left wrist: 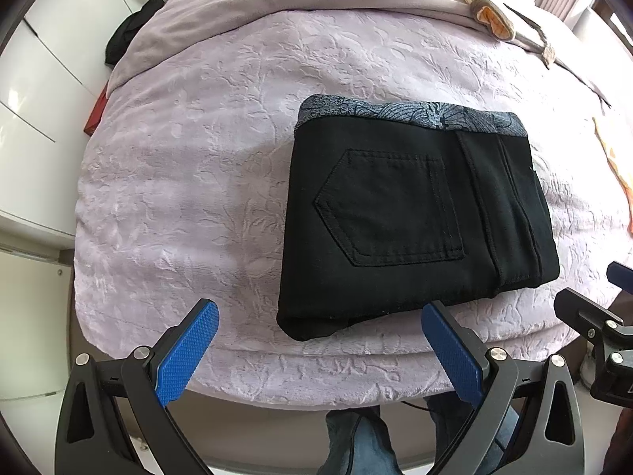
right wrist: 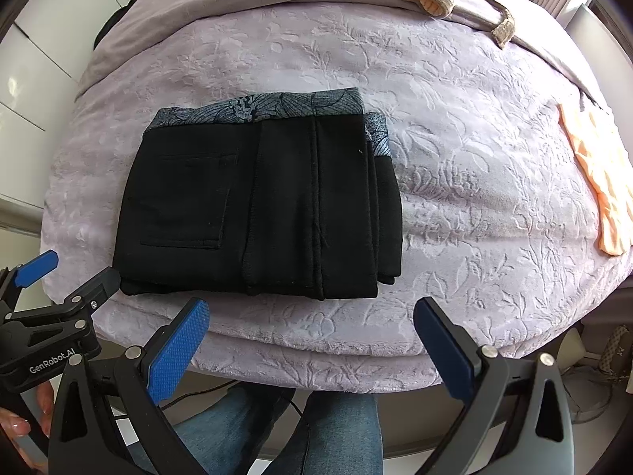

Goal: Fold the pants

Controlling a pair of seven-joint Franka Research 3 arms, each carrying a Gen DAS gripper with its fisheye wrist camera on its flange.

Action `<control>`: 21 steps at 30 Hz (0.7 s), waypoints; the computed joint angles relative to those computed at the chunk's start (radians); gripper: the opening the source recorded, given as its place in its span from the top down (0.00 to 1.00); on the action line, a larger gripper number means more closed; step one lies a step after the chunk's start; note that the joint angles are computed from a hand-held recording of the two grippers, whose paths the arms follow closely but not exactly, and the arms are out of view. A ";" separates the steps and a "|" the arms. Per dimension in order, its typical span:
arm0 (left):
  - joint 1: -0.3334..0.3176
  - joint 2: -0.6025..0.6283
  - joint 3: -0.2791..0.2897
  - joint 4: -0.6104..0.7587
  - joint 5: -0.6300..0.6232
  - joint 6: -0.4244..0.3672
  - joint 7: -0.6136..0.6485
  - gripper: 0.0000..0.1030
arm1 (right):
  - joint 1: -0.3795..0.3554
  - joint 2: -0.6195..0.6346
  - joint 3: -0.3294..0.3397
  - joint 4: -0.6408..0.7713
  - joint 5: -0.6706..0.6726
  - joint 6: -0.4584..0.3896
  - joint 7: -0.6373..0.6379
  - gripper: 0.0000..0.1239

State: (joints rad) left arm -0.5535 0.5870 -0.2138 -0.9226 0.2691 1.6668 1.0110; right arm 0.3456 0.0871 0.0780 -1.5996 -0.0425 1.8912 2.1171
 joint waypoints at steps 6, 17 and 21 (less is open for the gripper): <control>-0.012 0.017 0.005 0.031 0.011 -0.014 0.002 0.00 | 0.001 0.003 0.000 0.000 -0.005 -0.003 0.005 0.17; -0.018 0.027 0.007 0.052 0.006 -0.028 0.001 0.00 | 0.004 0.012 -0.002 0.006 -0.016 -0.012 0.002 0.17; -0.020 0.028 0.009 0.053 0.006 -0.025 -0.006 0.00 | 0.005 0.014 -0.002 0.009 -0.018 -0.014 0.004 0.17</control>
